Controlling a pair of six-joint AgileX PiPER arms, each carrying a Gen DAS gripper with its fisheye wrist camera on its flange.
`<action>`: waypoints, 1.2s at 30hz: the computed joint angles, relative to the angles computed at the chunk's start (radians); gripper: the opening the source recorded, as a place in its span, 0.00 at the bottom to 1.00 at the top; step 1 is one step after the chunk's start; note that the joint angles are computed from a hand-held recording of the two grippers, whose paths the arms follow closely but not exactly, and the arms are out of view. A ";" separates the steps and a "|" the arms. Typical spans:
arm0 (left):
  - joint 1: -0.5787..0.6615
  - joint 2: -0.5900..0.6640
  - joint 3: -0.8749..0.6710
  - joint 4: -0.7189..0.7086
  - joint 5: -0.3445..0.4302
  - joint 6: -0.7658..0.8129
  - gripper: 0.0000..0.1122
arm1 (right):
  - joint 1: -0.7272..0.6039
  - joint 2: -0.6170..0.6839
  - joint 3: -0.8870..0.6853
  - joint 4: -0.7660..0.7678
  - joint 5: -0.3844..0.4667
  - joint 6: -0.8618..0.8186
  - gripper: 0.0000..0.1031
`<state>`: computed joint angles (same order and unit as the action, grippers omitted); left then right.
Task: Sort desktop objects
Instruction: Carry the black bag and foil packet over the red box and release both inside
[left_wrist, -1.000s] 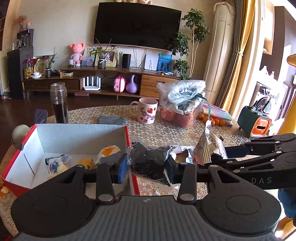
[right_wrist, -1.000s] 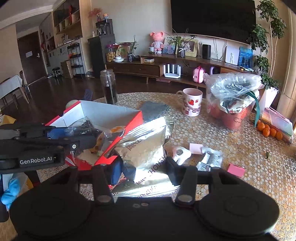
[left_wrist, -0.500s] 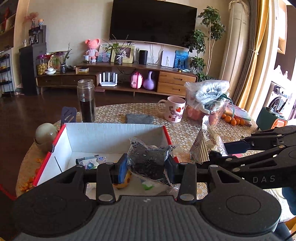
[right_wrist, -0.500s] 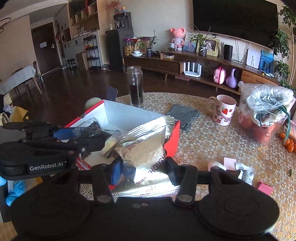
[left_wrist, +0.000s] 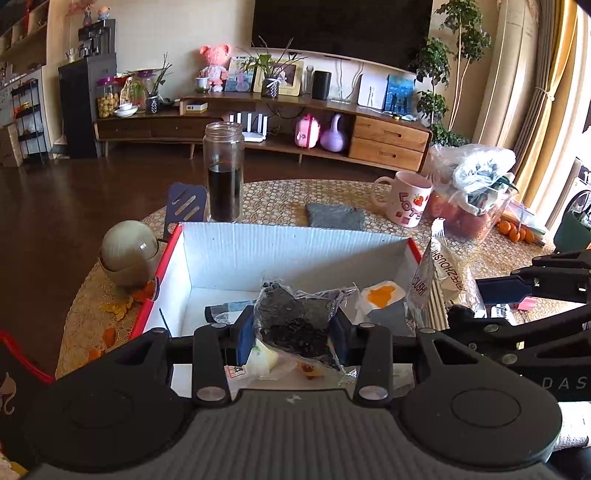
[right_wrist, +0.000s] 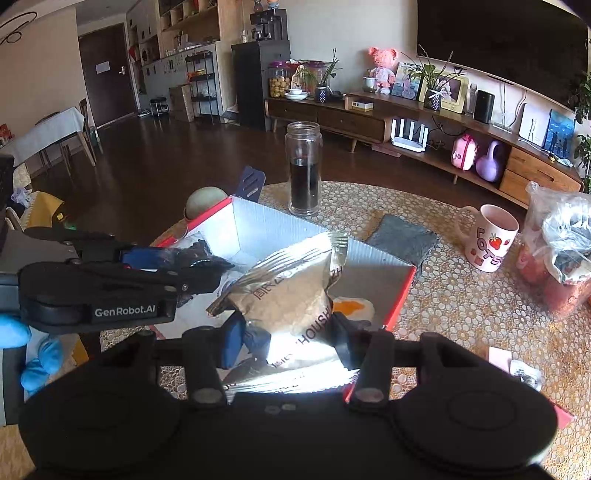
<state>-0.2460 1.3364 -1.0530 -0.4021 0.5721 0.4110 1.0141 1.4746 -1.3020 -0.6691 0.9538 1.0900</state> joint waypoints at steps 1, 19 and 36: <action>0.010 0.019 -0.006 -0.001 0.000 0.012 0.36 | -0.011 0.016 -0.009 0.008 -0.007 -0.010 0.47; -0.019 0.195 -0.046 0.139 -0.066 -0.029 0.36 | -0.101 0.234 -0.066 0.090 -0.092 -0.105 0.47; -0.048 0.254 -0.055 0.234 -0.055 -0.157 0.36 | -0.085 0.284 -0.085 0.069 -0.083 -0.143 0.49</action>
